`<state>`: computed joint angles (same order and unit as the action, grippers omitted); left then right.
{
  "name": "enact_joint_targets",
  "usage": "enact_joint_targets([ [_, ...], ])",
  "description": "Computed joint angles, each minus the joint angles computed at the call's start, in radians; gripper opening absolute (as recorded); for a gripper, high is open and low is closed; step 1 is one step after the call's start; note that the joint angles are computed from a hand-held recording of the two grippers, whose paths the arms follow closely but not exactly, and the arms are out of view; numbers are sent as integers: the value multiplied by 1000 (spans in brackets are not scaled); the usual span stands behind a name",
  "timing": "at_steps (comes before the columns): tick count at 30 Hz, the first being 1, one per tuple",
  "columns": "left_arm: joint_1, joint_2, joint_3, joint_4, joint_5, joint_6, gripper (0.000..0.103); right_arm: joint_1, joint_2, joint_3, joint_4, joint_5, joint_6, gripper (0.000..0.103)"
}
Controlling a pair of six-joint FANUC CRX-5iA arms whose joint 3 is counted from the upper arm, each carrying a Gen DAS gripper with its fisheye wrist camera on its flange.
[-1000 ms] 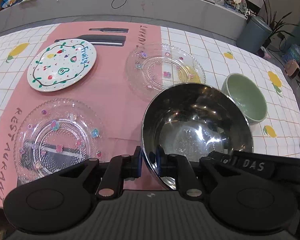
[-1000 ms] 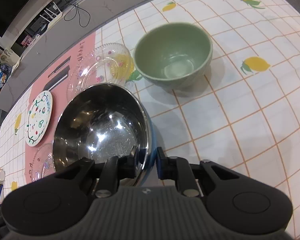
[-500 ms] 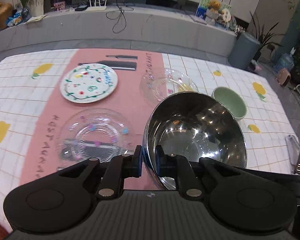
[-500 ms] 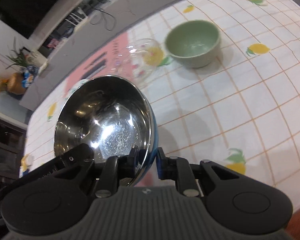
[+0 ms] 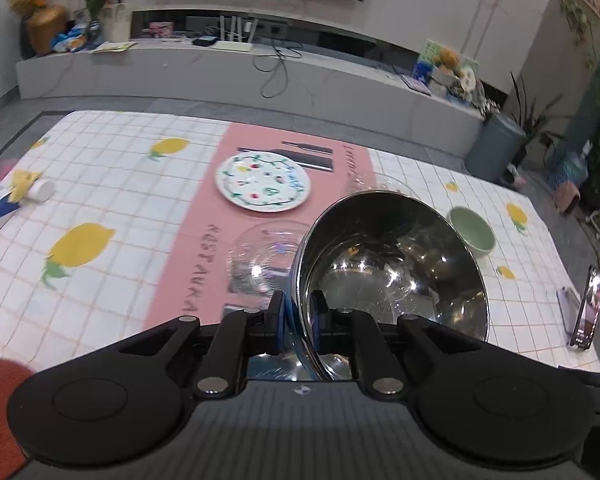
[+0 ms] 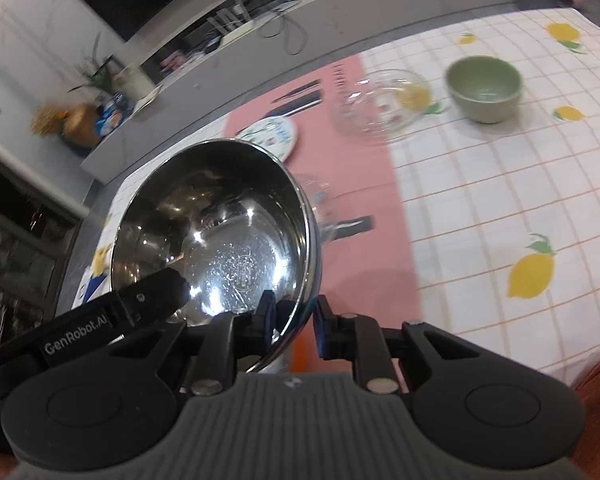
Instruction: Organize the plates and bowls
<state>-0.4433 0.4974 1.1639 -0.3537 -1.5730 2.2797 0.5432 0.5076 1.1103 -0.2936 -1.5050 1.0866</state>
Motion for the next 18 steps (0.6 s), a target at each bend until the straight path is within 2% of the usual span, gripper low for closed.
enact_joint_targets([
  [6, 24, -114, -184, 21, 44, 62, 14, 31, 6, 18, -29, -54, 11, 19],
  [11, 66, -163, -307, 105, 83, 107, 15, 34, 52, 66, -44, -120, -15, 19],
  [18, 103, -185, -395, 189, 125, 123, 15, 35, 59, 49, -31, -132, -61, 20],
])
